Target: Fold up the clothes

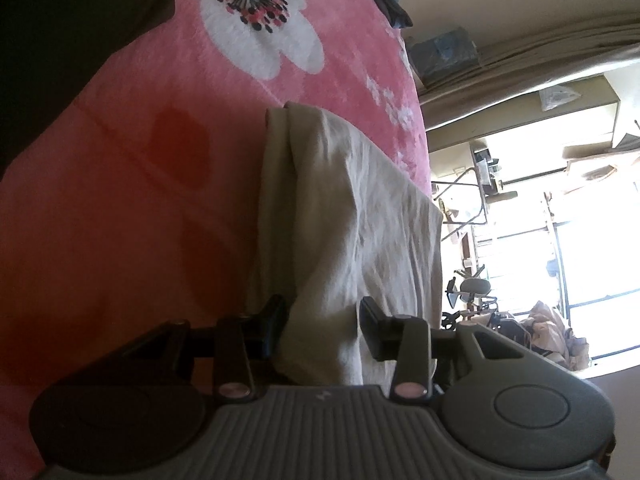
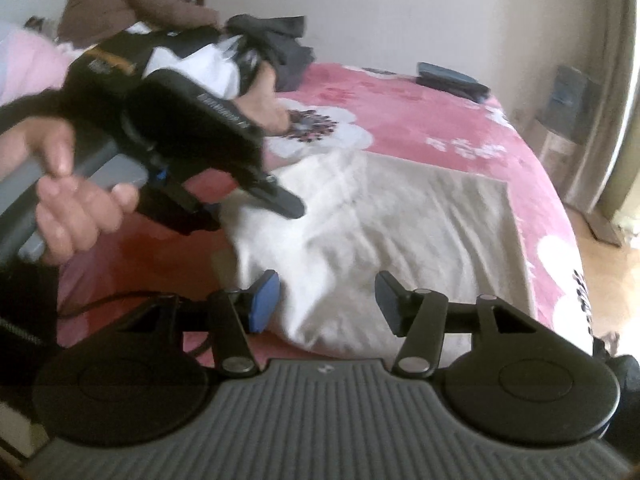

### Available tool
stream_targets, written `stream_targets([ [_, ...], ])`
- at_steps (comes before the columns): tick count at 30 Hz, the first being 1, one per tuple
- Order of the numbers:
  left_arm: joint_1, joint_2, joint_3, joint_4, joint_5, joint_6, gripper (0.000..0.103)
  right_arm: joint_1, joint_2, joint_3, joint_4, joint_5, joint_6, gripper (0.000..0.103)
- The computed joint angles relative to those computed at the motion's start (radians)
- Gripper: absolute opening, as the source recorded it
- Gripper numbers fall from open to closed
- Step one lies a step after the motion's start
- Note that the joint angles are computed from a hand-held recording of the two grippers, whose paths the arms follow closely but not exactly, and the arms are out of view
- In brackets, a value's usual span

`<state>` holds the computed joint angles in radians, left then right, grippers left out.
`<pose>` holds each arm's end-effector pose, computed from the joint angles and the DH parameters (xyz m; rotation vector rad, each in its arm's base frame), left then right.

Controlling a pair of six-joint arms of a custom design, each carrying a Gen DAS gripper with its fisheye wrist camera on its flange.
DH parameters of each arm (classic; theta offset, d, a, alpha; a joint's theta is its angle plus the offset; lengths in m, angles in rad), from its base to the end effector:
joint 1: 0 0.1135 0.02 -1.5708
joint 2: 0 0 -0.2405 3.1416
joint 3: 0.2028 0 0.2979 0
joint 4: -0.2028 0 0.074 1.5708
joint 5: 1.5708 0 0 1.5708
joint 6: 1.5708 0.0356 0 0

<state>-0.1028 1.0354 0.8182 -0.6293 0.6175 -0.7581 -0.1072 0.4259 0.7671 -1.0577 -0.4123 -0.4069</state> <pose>0.2599 -0.0475 0.2389 -0.5198 2.4705 -1.1227 0.1370 -0.0004 0.2970 -0.5387 2.1569 0.1915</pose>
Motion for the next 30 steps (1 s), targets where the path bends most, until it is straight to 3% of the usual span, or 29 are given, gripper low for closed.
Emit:
stream_targets([
  [6, 0.079, -0.031, -0.072, 0.120, 0.104, -0.134, 0.041, 0.010, -0.021, -0.023, 0.067, -0.064, 0.005, 0.053],
  [15, 0.091, -0.007, -0.089, 0.199, 0.142, -0.178, 0.041, 0.322, 0.109, -0.070, 0.204, 0.123, 0.071, 0.051],
  [21, 0.107, 0.009, -0.104, 0.246, 0.180, -0.199, 0.042, 0.381, 0.164, -0.084, 0.276, 0.224, 0.166, 0.031],
  [22, 0.111, 0.004, -0.108, 0.253, 0.179, -0.204, 0.042, 0.381, 0.162, -0.086, 0.282, 0.233, 0.176, 0.024],
  [25, 0.131, -0.059, -0.120, 0.237, 0.119, -0.202, 0.042, 0.370, 0.157, -0.090, 0.290, 0.239, 0.201, 0.018],
  [28, 0.141, -0.137, -0.123, 0.225, 0.079, -0.171, 0.042, 0.363, 0.156, -0.092, 0.295, 0.236, 0.220, 0.018],
  [30, 0.109, -0.164, -0.082, 0.161, 0.037, -0.076, 0.042, 0.378, 0.156, -0.098, 0.303, 0.251, 0.229, 0.019],
])
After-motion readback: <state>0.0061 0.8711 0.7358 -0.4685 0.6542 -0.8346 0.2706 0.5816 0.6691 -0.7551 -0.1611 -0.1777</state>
